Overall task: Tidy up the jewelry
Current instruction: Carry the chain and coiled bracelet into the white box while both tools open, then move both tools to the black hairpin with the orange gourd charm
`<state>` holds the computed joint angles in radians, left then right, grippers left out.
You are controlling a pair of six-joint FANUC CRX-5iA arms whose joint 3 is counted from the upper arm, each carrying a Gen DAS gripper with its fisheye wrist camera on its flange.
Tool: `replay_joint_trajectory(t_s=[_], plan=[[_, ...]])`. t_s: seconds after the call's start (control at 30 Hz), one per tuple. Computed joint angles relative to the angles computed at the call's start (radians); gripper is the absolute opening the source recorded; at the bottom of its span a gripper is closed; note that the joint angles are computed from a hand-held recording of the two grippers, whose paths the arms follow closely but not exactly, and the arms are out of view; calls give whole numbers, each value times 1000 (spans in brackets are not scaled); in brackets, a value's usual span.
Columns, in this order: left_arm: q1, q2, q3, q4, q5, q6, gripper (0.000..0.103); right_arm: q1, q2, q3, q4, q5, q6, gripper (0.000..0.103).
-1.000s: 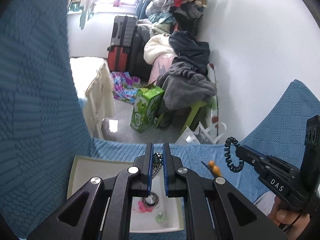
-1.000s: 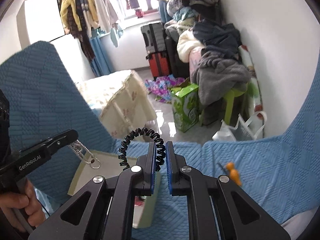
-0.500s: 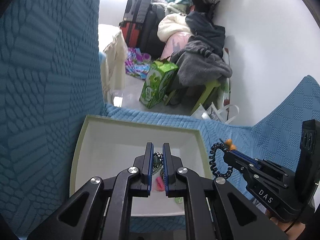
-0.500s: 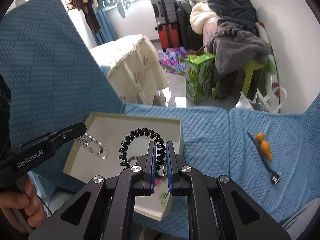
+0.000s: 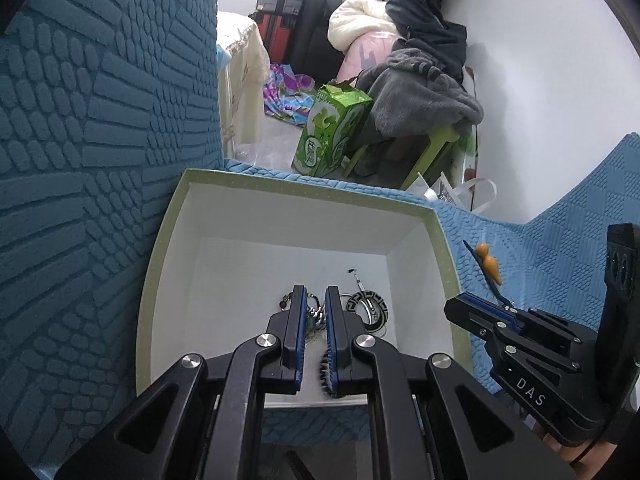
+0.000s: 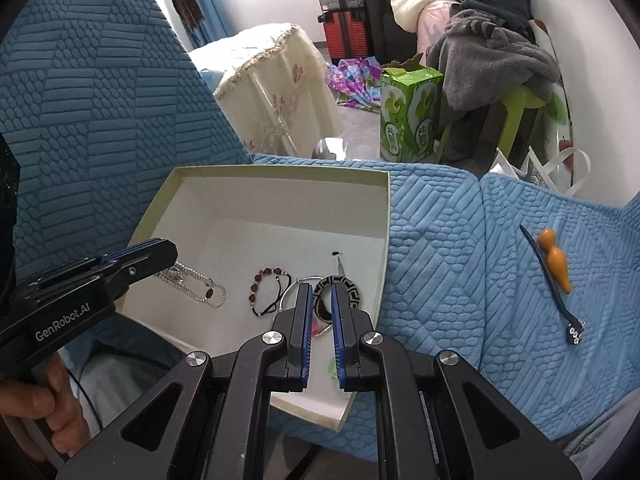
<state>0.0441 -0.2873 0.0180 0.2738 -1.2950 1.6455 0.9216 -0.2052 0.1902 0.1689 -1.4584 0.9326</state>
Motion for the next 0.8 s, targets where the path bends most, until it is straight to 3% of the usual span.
replay_joint_trajectory(t_s=[0.03,0.1,0.17,0.2,0.23,0.3,0.6,0.8], plan=[[2,0,4,4,-1,0,9,-1,2,5,-3,-1,4,10],[-7,9,29,-11,-12,25,9,-14,3,22,-25,-1,19,26],[-11,12,45,-11,-14,32,9,-23,-3,32,-34,12,32,29],[-14,10,53,-17,-16,37,16,-24,-5,38,-30,16,39,30],[-26,14,73,-37,-19,55,34,-25,-7,44,-24,18,46,31],[-43,14,96,-62,-13,83,57,-35,-10,63,-21,26,68,32],[-124,44,194,-95,37,171,57,-83,-47,106,23,48,164,32],[-219,87,240,-130,75,233,57,-154,-105,63,32,58,213,32]])
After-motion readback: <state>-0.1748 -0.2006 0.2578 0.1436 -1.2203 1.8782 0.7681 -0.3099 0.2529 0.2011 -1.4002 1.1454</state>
